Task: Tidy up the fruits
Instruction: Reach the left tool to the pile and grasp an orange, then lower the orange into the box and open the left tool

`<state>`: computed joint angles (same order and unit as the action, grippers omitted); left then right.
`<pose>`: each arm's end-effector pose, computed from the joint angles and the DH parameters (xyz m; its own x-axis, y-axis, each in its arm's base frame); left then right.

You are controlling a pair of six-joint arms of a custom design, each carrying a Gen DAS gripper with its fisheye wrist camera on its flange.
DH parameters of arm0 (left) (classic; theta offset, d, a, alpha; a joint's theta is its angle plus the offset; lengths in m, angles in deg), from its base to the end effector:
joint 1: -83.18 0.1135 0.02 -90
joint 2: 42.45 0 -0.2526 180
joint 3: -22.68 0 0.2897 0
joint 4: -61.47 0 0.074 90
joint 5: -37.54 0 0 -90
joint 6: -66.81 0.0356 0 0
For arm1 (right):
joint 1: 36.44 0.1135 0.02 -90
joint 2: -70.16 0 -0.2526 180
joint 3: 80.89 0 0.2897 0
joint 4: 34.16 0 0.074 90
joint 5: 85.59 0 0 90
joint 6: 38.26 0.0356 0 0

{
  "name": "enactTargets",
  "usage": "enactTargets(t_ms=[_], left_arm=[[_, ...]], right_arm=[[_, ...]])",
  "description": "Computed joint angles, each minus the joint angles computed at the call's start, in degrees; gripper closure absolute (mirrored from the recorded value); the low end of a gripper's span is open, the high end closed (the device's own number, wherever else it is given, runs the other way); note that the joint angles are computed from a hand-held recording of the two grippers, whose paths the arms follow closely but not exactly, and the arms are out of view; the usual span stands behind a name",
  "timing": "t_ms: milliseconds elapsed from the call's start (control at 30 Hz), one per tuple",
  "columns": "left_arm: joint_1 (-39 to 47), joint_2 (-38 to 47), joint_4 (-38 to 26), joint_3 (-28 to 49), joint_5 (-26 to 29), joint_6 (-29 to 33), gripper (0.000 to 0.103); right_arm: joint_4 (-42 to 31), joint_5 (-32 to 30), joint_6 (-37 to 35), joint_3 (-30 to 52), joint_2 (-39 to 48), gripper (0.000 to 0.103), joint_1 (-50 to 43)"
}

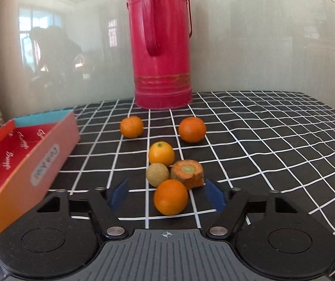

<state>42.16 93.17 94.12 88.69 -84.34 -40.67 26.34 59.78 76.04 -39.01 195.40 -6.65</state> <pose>0.3026 -0.2383 -0.0440 -0.5045 0.1008 -0.8575 0.0916 0.9938 0.0629 0.2628 0.1167 -0.0046 -0.1527 0.1821 -0.9714 0.4811 0.8722 0.0879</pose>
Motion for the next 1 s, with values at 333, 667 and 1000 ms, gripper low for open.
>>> enactTargets(t_ms=[333, 667, 1000], left_arm=[[-0.64, 1.27, -3.30, 2.37, -0.75, -2.85, 0.072], [-0.53, -2.62, 9.87, -6.10, -11.93, 1.17, 0.072], [9.07, -9.82, 11.29, -15.44, -17.18, -4.07, 0.072]], right_arm=[[1.07, -3.01, 2.84, -1.95, -0.67, 0.006, -2.55], [1.61, -4.37, 1.34, -0.52, -0.30, 0.006, 0.35], [-1.35, -5.25, -1.58, 3.80, 1.55, 0.006, 4.02]])
